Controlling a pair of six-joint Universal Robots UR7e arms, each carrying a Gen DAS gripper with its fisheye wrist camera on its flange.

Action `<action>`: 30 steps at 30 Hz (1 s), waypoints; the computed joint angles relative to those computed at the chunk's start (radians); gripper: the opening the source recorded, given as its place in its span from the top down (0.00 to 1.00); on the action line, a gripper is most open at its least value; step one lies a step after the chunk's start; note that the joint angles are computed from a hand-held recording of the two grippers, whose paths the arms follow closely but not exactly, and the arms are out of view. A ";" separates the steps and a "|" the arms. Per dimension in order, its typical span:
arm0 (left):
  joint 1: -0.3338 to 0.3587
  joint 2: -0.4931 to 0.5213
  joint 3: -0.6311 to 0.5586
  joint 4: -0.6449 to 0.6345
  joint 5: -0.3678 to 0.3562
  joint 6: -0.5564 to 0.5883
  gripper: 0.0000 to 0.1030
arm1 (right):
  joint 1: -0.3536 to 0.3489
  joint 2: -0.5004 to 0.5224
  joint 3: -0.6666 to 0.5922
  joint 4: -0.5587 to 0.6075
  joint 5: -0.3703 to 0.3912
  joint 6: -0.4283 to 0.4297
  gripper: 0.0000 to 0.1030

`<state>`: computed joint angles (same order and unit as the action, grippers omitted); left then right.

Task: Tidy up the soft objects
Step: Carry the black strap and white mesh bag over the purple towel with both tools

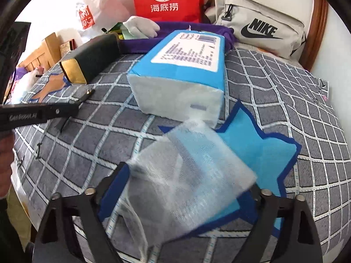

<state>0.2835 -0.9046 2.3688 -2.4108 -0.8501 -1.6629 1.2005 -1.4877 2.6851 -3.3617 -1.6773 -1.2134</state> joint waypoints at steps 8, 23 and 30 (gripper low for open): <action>-0.033 -0.033 0.020 0.034 -0.006 -0.051 0.81 | 0.016 -0.026 0.020 0.024 0.005 -0.001 0.96; -0.118 -0.141 0.014 0.210 0.021 -0.171 0.81 | -0.008 -0.370 0.020 0.401 0.137 0.016 0.98; -0.138 -0.194 -0.017 0.343 0.046 -0.218 0.81 | 0.060 -0.411 -0.015 0.464 0.142 0.071 0.98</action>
<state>0.1456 -1.0987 2.3520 -2.0678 -0.8044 -1.8806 1.2609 -1.8989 2.6703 -2.8975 -1.5354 -1.1420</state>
